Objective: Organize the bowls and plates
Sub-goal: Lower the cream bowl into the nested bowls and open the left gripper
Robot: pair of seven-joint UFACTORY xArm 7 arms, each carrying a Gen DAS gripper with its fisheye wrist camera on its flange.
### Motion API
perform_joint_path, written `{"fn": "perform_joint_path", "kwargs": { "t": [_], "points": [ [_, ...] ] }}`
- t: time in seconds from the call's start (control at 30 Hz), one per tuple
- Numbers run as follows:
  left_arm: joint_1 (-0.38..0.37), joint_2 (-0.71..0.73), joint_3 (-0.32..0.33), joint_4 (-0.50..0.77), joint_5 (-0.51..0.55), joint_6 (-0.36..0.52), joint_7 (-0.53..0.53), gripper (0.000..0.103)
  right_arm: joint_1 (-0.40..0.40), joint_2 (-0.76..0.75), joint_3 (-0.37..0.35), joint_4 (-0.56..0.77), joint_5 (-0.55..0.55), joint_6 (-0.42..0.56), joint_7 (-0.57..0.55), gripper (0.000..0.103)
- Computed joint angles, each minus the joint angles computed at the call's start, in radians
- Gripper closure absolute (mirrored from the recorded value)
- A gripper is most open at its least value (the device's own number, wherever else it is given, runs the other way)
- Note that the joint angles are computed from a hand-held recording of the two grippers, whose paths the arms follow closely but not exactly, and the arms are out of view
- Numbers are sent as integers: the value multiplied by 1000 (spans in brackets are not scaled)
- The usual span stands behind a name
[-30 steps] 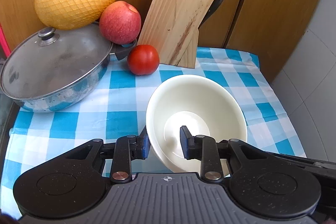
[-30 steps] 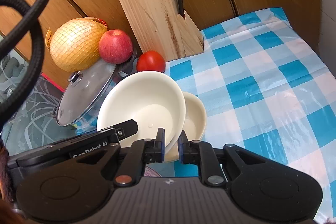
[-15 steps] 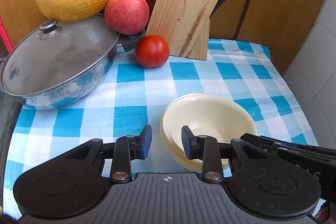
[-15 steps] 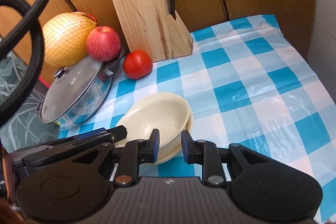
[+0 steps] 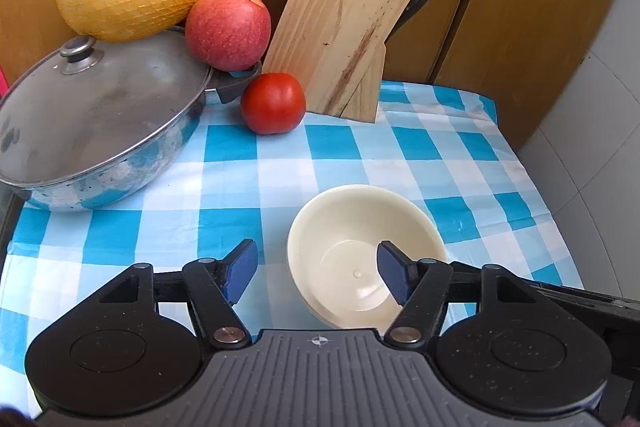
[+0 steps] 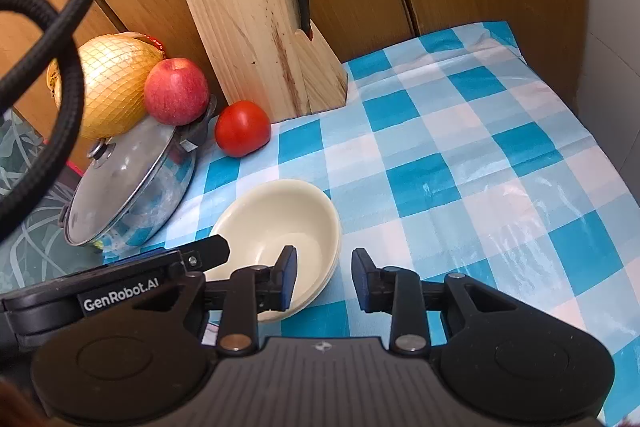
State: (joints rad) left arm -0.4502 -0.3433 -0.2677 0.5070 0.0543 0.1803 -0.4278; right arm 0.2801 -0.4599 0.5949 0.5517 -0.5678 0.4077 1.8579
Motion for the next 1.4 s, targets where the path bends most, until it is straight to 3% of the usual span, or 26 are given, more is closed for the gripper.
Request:
{"fn": "perform_joint_path", "kwargs": {
  "t": [0.37,0.5,0.83,1.4],
  "points": [
    [14,57,-9,32,30,13,-17,24,-18,1,-6,-13,-6,-9,13,71],
    [55,75,-45,47,93,25,-60,23,-27,16,-11,-19,-11,-28,20,71],
    [47,126,-25,79,126,42,-71,25,-43,60,-15,-5,-53,-49,29,70],
    [6,178,13,112,63,59,-18,29,-36,89,-45,6,-105,-53,64,70]
  ]
}}
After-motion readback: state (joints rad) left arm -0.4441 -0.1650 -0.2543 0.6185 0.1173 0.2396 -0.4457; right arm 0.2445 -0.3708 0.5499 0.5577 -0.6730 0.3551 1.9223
